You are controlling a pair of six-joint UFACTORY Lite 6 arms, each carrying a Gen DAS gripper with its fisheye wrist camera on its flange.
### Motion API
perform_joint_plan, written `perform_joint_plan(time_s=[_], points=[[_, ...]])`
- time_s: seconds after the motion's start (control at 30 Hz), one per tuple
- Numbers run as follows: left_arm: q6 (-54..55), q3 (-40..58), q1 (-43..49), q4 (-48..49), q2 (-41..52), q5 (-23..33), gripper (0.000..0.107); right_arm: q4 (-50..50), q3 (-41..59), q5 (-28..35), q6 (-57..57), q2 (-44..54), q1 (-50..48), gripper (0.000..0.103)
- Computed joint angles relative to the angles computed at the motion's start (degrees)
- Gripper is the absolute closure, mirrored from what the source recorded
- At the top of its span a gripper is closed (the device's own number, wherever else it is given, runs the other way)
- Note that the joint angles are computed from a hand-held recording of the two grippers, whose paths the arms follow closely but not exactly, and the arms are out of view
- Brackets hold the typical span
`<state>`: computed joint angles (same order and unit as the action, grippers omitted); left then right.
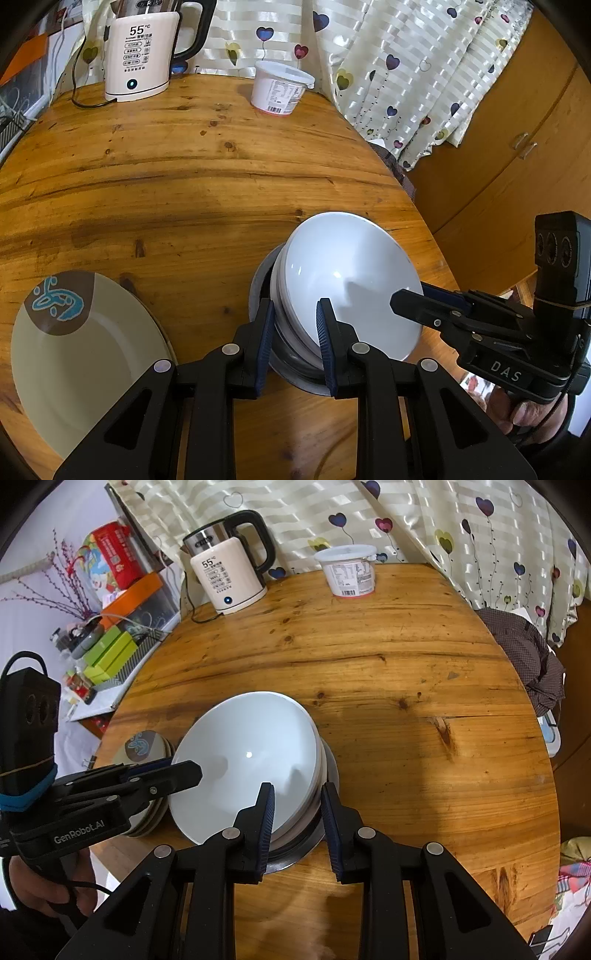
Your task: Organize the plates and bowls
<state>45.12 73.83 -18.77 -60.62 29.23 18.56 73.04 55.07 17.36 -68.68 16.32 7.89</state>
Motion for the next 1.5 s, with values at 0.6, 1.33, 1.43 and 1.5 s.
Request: perform_joint_plan(time_s=[0.6,1.33,1.43,1.5], points=[[15.4,-7.4,3.8,-17.0,-6.2,-2.1,0.081,7.3,-3.2,5.5,-8.1,-5.4,-8.0,0.078],[12.2,-7.9,3.5,-13.6,-0.9,1.8,0.081,7.5,-4.0,13.7,-8.3,3.0,-10.1,0.088],[12.4,-7.5,3.3,-13.7,-0.6,1.6,0.081,7.8,-3.6,14.8,-8.9,3.6,-10.7,0.091],[12.0,-7.1,2.7,-13.2,-0.5,1.0,0.081,8.3,-3.5,15.0,-9.4,3.8,-10.9,0.093]])
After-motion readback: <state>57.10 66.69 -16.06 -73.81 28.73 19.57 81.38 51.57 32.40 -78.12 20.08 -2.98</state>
